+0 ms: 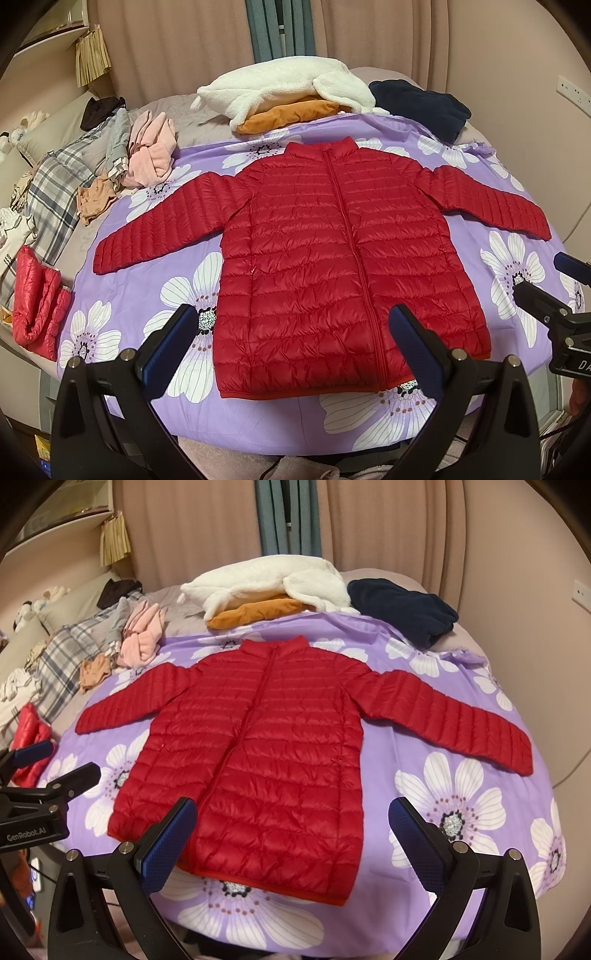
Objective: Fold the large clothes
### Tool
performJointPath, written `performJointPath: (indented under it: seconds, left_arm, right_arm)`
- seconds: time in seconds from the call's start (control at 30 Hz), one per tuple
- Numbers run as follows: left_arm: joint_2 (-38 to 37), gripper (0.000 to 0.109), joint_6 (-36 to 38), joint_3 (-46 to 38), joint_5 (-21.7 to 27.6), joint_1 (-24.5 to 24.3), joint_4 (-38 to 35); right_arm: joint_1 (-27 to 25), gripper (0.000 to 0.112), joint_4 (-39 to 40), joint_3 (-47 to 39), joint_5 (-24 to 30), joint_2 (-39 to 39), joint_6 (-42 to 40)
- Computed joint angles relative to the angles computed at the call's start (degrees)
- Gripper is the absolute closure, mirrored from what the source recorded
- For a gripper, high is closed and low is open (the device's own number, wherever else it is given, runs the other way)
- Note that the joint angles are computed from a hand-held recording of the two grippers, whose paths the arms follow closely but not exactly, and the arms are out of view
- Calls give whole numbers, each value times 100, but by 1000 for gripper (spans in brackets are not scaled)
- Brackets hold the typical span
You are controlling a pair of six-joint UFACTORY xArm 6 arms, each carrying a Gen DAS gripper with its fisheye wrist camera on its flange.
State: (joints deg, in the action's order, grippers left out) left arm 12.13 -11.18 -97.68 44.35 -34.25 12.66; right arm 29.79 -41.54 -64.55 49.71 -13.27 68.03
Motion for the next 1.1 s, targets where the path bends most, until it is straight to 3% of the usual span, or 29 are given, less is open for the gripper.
performJointPath:
  seconds: [0.23, 0.33, 0.57, 0.63, 0.7, 0.83, 0.9, 1.0, 1.1]
  left_arm:
    - [32, 6, 49, 132, -196, 13, -173]
    - [229, 6, 190, -15, -90, 122, -787]
    - [773, 6, 504, -277, -395, 379, -2530]
    - [902, 6, 904, -334, -455, 448, -3133]
    - [1047, 6, 1327, -483, -270, 543, -3999]
    - [1283, 6, 1586, -801, 173, 646, -4881]
    - [1414, 6, 1686, -930, 63, 606, -4898]
    - [1612, 6, 1898, -1138, -52, 570, -4966]
    - [1953, 6, 1363, -1680, 531, 616, -4470]
  right_arm:
    - [-109, 10, -16, 164, -194, -102, 180]
    - [-484, 10, 248, 676, -1057, -379, 327]
    - [-1230, 10, 1303, 1761, -2147, -917, 690]
    - [-1584, 10, 941, 2204, -2714, -1109, 1346]
    - [-1804, 10, 861, 2450, -2821, -1256, 1742]
    - [-2359, 10, 48, 2834, -2921, -1386, 2811]
    - [-2728, 10, -606, 2829, -2857, -1236, 3357]
    - [-3038, 10, -722, 2752, -2846, -1014, 3311]
    - [-3637, 10, -1197, 2847, -3547, -858, 3818]
